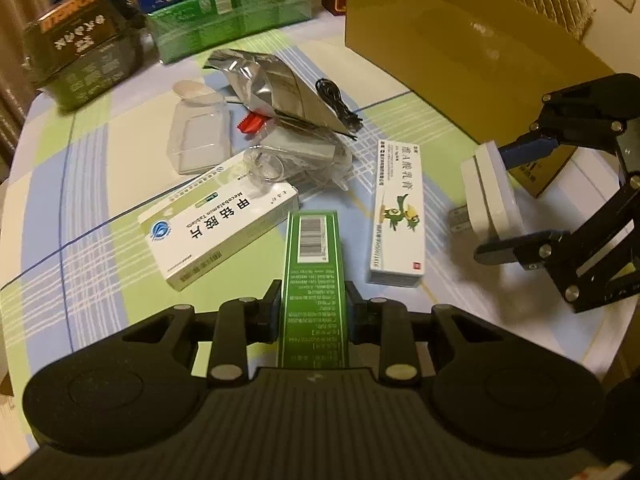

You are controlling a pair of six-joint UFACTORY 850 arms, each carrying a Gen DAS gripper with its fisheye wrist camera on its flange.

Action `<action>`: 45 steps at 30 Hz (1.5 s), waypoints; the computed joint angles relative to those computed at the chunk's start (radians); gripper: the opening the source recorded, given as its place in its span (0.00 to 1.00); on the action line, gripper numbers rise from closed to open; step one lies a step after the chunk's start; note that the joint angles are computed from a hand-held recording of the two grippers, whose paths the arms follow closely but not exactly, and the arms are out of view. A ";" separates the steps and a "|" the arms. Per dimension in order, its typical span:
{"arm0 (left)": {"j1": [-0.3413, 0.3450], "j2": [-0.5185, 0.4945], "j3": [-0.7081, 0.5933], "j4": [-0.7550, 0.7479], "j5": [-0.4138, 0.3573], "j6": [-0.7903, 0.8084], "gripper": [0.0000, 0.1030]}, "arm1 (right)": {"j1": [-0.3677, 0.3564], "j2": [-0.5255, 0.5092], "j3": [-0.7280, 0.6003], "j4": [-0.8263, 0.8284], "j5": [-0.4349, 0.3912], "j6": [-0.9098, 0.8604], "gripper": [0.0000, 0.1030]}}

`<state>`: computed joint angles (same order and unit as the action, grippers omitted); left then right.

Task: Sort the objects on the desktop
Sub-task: 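Carry the night light and green box toward the cardboard box with both grippers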

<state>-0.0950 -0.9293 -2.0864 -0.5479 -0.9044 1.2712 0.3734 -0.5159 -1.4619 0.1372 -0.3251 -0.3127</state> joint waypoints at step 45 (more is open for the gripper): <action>-0.228 0.335 0.291 -0.265 0.095 0.008 0.24 | -0.259 0.331 0.171 -0.295 0.037 0.356 0.61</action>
<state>-0.3225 -0.5941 -1.7957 -0.8127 -0.8095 1.2792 0.1140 -0.1849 -1.2907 -0.1580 -0.2882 0.0436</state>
